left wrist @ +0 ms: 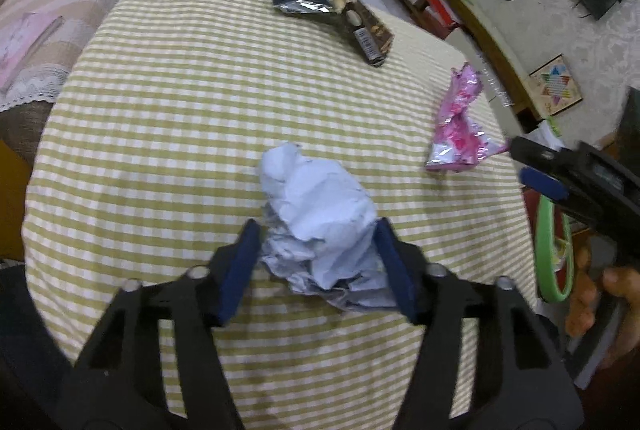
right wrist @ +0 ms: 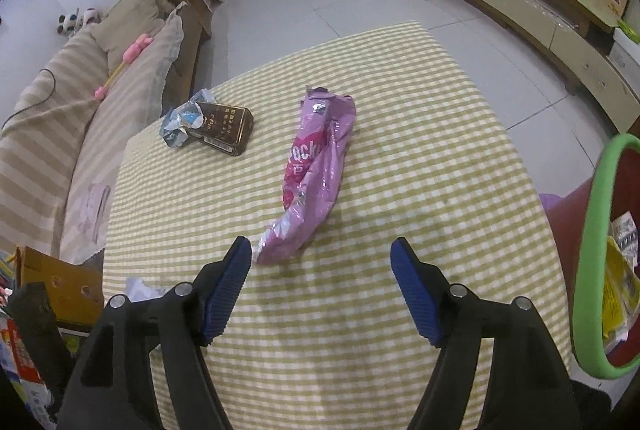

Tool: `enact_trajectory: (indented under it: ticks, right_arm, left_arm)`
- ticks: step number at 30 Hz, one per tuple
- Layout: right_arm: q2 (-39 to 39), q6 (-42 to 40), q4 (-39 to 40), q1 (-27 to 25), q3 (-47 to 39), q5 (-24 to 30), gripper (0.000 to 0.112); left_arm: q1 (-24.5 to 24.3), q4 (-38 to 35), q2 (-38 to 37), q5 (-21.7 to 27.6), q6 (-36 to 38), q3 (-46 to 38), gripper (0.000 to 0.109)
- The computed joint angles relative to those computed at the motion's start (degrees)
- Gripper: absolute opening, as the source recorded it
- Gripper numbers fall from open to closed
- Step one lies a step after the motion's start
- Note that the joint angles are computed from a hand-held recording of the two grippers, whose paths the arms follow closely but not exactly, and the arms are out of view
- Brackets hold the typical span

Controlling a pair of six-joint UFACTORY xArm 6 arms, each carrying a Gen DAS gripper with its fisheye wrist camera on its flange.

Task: Collect trash
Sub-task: 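Grasp the pink Pocky wrapper with the right tool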

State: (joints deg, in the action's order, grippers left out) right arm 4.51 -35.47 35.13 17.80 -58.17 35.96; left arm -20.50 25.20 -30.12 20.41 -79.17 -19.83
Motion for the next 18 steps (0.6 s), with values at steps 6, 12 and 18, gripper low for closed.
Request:
enact_trajectory:
  ticks: [6, 12, 18]
  right_arm:
    - [5.64, 1.68, -2.67, 2.43, -5.55, -1.58, 0.07]
    - [11.61, 5.81, -5.42, 3.74, -11.1, -2.58, 0.07]
    - [13.78, 4.3, -5.44, 4.66, -12.08, -2.66, 0.059]
  left_arm:
    - [-1.97, -2.77, -3.73, 1.79, 1.87, 0.55, 0.048]
    - [-3.44, -5.01, -8.45, 6.63, 2.47, 1.98, 0.048]
    - [-3.44, -4.6, -11.82, 10.88, 1.3, 3.28, 0.048]
